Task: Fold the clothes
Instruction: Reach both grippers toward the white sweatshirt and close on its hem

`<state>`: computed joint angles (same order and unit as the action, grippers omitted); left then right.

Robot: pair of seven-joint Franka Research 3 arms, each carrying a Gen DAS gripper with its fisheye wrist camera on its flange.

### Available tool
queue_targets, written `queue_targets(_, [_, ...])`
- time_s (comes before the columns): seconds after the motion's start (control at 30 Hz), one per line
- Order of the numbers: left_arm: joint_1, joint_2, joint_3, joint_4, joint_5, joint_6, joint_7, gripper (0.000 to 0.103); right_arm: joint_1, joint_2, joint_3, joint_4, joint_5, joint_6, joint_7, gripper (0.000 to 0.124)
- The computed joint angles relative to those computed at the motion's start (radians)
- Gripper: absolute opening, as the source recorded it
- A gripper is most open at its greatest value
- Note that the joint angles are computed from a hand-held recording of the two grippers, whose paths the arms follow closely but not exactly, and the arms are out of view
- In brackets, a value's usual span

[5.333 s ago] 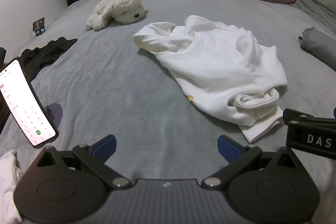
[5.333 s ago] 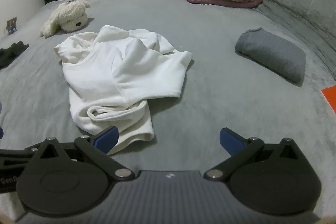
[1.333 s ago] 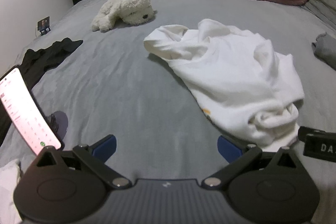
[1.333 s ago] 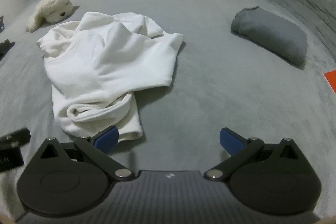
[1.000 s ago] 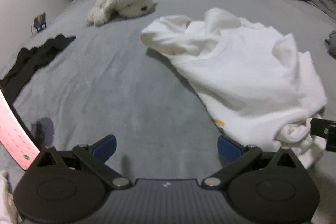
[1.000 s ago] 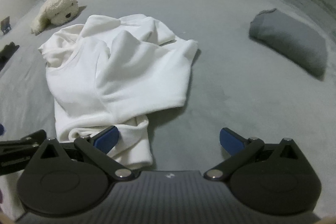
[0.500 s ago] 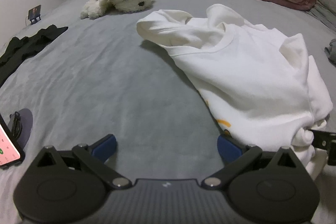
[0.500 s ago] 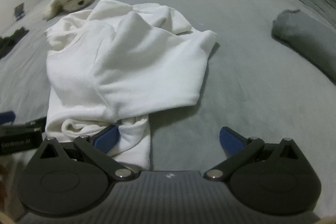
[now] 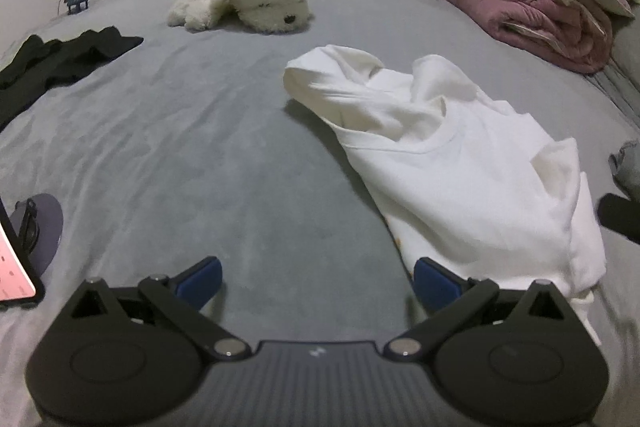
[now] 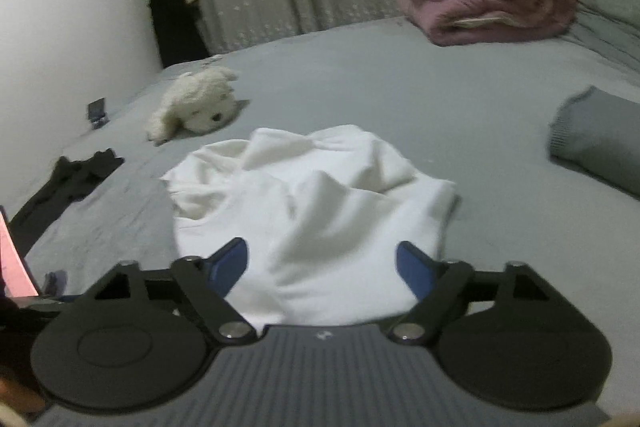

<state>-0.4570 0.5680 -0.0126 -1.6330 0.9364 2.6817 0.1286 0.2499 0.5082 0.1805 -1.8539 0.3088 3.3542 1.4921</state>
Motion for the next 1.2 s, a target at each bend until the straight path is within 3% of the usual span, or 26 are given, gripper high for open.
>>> queue_targets(0.13, [0.008,0.011,-0.004,0.011,-0.023,0.011,0.005,0.101,0.052,0.047,-0.041,0.058,-0.001,-0.008,-0.009,0.062])
queue_targets(0.23, [0.011,0.018,-0.001,0.019,-0.036,0.022,0.005,0.1,0.083,0.078,-0.074,0.099,0.014,-0.033,-0.007,0.039])
queue_targets(0.27, [0.011,0.02,0.0,0.021,-0.04,0.025,0.005,0.1,0.066,0.085,-0.052,0.106,0.026,-0.037,-0.02,0.016])
queue_targets(0.3, [0.01,0.021,0.003,0.024,-0.042,0.027,0.004,0.1,0.013,0.09,0.004,0.104,0.005,-0.036,-0.013,0.01])
queue_targets(0.33, [0.009,0.023,0.006,0.026,-0.043,0.028,0.003,0.1,-0.03,0.095,0.052,0.102,-0.002,-0.03,-0.016,0.01])
queue_targets(0.4, [0.005,0.025,0.012,0.03,-0.042,0.023,0.001,0.1,-0.045,0.09,0.068,0.087,-0.005,0.002,-0.015,0.008])
queue_targets(0.57, [-0.012,0.009,0.033,0.017,-0.005,0.013,-0.04,0.1,0.02,0.062,-0.008,0.046,0.014,0.133,0.004,0.005])
queue_targets(0.77, [-0.023,-0.004,0.037,0.009,0.087,-0.013,-0.072,0.1,0.109,0.048,-0.138,0.039,0.152,0.212,0.001,0.005])
queue_targets(0.93, [-0.013,0.017,0.023,0.045,0.105,-0.043,-0.052,0.099,0.201,0.057,-0.256,0.062,0.359,0.231,-0.082,0.005])
queue_targets(1.2, [-0.007,0.13,0.014,0.223,0.032,-0.079,0.063,0.098,0.263,0.083,-0.323,0.127,0.643,0.231,-0.258,0.005])
